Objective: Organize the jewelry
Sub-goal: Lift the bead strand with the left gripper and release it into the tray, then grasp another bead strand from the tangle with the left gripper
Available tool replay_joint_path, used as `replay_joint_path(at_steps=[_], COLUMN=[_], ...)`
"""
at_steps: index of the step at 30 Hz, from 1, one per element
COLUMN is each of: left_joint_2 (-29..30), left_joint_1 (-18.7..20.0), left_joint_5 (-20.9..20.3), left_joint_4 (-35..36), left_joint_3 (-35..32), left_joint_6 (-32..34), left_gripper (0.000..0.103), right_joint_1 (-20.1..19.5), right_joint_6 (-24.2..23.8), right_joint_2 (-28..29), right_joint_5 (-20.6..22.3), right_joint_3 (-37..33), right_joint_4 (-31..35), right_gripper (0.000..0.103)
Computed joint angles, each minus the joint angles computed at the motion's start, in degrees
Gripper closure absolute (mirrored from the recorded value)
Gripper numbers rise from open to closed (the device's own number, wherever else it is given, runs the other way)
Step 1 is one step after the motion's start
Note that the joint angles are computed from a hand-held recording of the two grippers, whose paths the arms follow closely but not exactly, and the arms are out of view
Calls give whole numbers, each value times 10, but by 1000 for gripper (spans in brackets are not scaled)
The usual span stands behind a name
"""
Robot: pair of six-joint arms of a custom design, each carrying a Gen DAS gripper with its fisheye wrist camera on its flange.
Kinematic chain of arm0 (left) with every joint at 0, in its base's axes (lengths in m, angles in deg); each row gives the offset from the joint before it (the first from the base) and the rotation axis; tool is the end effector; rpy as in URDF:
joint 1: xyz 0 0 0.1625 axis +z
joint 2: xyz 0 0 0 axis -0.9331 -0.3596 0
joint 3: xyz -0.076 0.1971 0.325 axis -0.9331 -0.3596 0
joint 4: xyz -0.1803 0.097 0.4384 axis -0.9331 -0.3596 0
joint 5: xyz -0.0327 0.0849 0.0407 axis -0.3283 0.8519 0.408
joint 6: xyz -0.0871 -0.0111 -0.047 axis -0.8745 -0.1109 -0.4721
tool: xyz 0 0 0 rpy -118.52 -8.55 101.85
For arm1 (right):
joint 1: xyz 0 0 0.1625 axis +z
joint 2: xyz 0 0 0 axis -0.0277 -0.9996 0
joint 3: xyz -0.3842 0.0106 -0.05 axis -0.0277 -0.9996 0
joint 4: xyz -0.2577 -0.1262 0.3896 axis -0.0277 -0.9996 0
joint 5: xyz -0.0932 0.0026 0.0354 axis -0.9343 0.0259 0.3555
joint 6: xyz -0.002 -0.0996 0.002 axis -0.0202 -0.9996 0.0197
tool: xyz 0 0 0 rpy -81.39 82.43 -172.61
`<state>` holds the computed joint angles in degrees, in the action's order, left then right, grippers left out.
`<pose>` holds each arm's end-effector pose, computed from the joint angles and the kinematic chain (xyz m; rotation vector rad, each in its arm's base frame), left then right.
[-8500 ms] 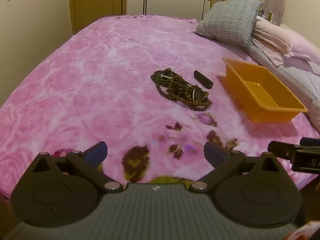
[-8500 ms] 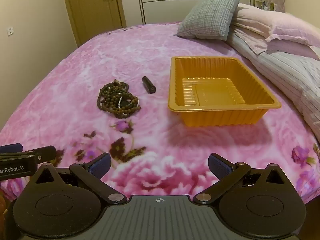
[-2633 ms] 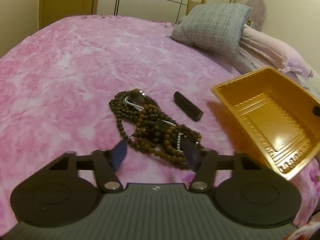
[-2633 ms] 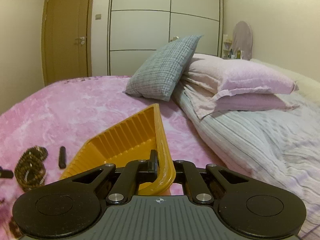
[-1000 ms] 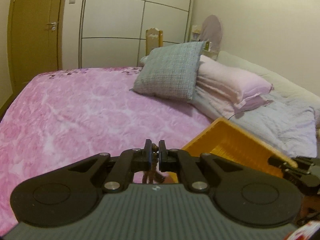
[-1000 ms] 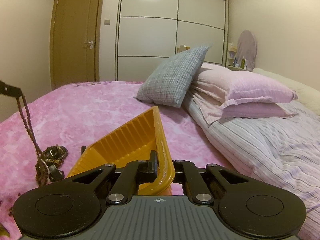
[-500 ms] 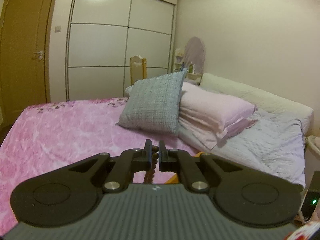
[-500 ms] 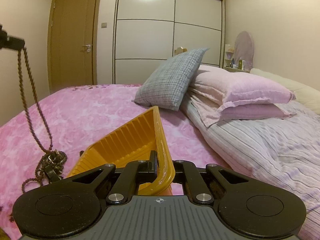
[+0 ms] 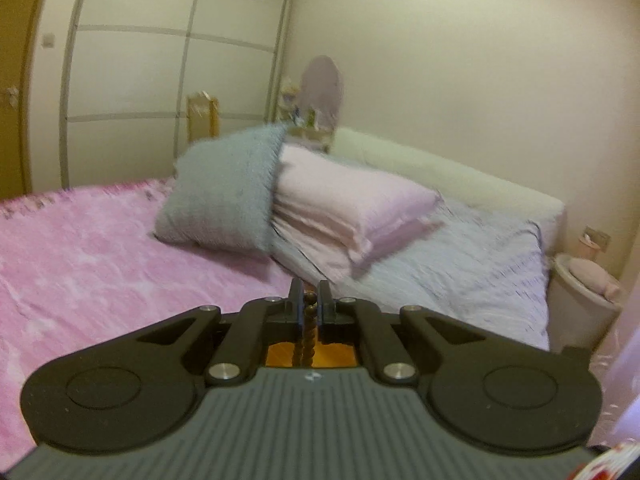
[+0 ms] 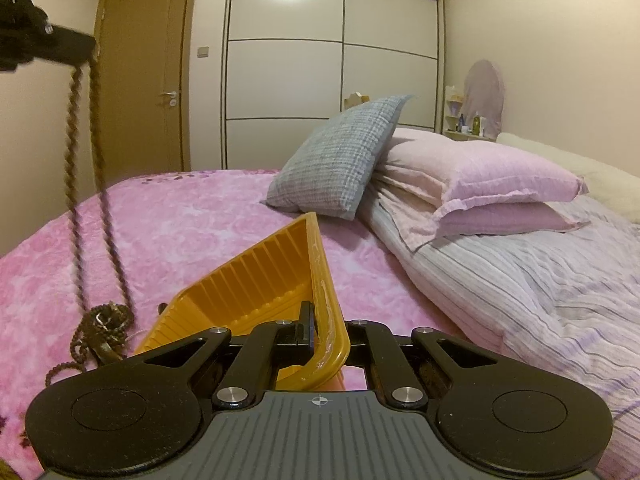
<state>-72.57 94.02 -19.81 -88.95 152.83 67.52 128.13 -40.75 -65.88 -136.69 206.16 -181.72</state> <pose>-0.2221 -0.3206 0.3714 1.0936 2.4347 -1.1780 0.2671 -0.2558 0.0865 0.6623 -2.0671 1.3368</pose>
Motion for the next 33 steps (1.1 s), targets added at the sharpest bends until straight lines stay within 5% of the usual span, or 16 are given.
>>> replay_joint_path(at_steps=[12,14,22,33], left_joint_2=[45,40,-34,-218], left_joint_1=[62,65,65,92], left_joint_5=[-71,-66,13,148], left_joint_4=[18,24,65,287], left_joint_3=[34,36,49,103], left_joint_6=[-34,-37,-76,-205], left_gripper=[97,89,75,68], right_joint_1=[-30,-38,-51,-53], right_joint_6=[-20,-21,-31,-30], right_joint_2=[22,23,17,17], right_joint_5=[16,23,43,44], right_joint_3=[17,24,34,34], right_joint_4=[-59,-66,-75,-72], right_gripper=[97,97,97,97])
